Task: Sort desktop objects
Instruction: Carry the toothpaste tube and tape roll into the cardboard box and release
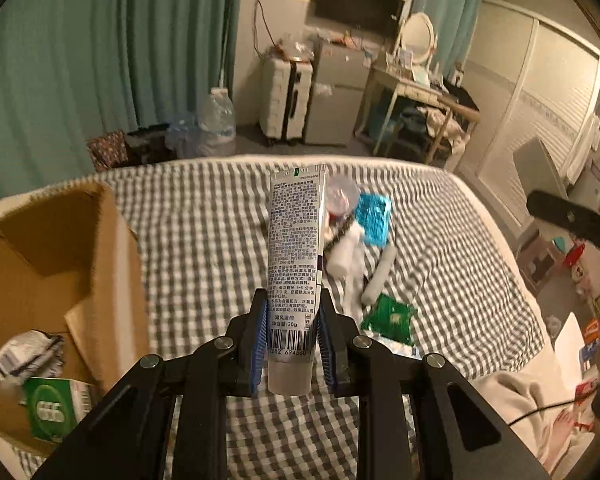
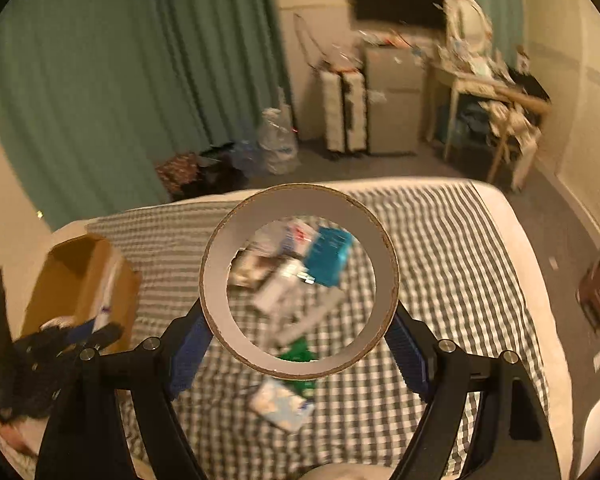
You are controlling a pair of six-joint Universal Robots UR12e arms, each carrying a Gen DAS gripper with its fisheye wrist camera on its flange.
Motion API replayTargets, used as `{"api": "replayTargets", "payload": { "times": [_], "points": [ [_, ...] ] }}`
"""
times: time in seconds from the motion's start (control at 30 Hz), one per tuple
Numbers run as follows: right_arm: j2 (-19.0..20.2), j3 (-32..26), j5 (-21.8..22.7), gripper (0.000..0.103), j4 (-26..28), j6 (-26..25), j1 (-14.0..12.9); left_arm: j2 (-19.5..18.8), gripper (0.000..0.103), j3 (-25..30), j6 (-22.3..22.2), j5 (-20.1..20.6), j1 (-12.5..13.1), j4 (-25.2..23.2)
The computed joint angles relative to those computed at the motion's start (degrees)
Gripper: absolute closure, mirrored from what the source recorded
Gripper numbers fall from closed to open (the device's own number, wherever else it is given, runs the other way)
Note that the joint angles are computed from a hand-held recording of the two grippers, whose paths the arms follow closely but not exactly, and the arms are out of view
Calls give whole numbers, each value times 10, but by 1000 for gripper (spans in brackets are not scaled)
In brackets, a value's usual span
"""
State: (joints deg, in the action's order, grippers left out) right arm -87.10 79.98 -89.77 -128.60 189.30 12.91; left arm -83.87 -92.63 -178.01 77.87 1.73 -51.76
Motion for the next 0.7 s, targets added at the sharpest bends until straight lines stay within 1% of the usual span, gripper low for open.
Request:
{"api": "replayTargets", "payload": {
  "times": [0.17, 0.27, 0.37, 0.43, 0.63, 0.7],
  "points": [
    [1, -20, 3, 23, -12, -33, 39, 19, 80, 2, -3, 13, 15, 14],
    [7, -33, 10, 23, -21, -44, 62, 34, 80, 0, -3, 12, 33, 18],
    [15, -45, 22, 23, -27, -52, 84, 46, 80, 0, -4, 11, 53, 15],
    [21, -52, 34, 23, -28, -58, 96, 56, 80, -4, -8, 15, 71, 16],
    [51, -85, 64, 22, -10, -75, 128, 79, 80, -24, -10, 7, 125, 17],
    [64, -97, 72, 22, -4, -77, 137, 83, 80, -33, -7, 10, 138, 15]
  ]
}}
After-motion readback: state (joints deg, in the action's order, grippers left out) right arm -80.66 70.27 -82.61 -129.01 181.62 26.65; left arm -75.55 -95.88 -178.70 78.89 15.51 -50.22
